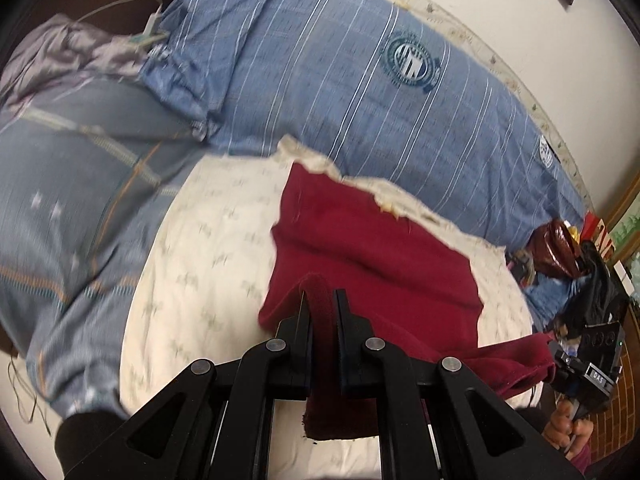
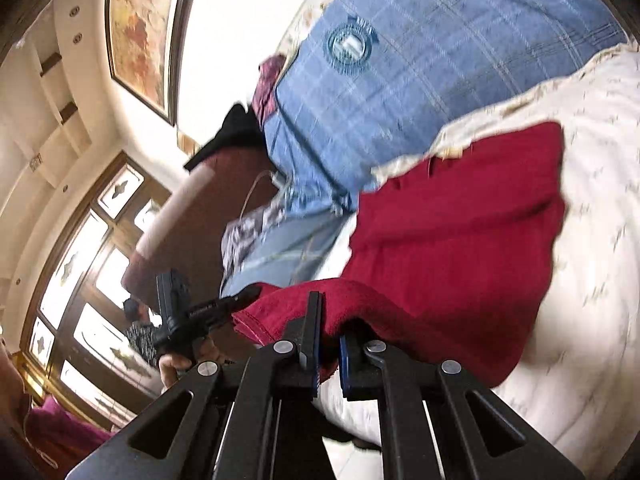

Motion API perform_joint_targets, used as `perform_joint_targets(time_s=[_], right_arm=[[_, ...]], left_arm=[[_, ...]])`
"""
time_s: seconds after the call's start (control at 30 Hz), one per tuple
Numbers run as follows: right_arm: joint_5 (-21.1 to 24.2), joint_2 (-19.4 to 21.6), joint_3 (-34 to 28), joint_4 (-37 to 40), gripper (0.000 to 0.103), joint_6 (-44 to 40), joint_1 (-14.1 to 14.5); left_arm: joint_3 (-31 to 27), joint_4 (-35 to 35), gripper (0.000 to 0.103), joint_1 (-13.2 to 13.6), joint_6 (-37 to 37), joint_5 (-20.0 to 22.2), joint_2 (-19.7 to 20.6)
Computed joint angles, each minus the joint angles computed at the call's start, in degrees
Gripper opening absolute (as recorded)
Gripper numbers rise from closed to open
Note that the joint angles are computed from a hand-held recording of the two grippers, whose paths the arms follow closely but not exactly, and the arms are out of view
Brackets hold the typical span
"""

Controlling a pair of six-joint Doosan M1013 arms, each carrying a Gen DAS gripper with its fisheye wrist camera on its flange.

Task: Fold small clothes

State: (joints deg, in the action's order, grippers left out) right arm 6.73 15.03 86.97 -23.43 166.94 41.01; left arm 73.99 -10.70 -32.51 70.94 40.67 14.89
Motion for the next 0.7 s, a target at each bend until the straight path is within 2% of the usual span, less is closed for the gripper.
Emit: perform_joint_targets(time_s=[0.03,0.1,0.2,0.37,0.47,0.53,0.7], right_arm=[[0.34,0.13,-0.22,-5.44,0.006,5.37,-0.35],[0.55,0.34,-0.4,-10.95,0.006,11.47,-1.16],[2.43,0.91,-1.4,-12.45,0.005,12.86,-2.47],[5.5,2.23,-3.42,-9.7,0.005,10.01,-4.93],[5.55,3.01,-3.96,-8.09,0.005,9.38,-6.31],[6.82,3.77,-4.75,-6.79,0.005,8.2,-7.13],[9.22,6.19,-7.28,3.46,0.005,-1.51,-9.8]], left_arm=[[-0.56,0.32,0.007,-0.08,-0.1,-0.42,0.46],[-2.56,0.97,0.007,-0.22,-0.46,-0.96,2.09],[-6.68,2.0,0.007,-0.44,-0.83,-0.43,5.38],[-16.38,3.72,0.007,-0.92,-1.22,2.96,12.42],[-22.8,4.67,0.007,-1.08,-1.85,5.66,16.77],[-28.21,5.62,0.007,-1.14,-2.84,8.32,20.46],[-43.58,7.96,0.007,-1.24,-5.69,16.82,30.29]])
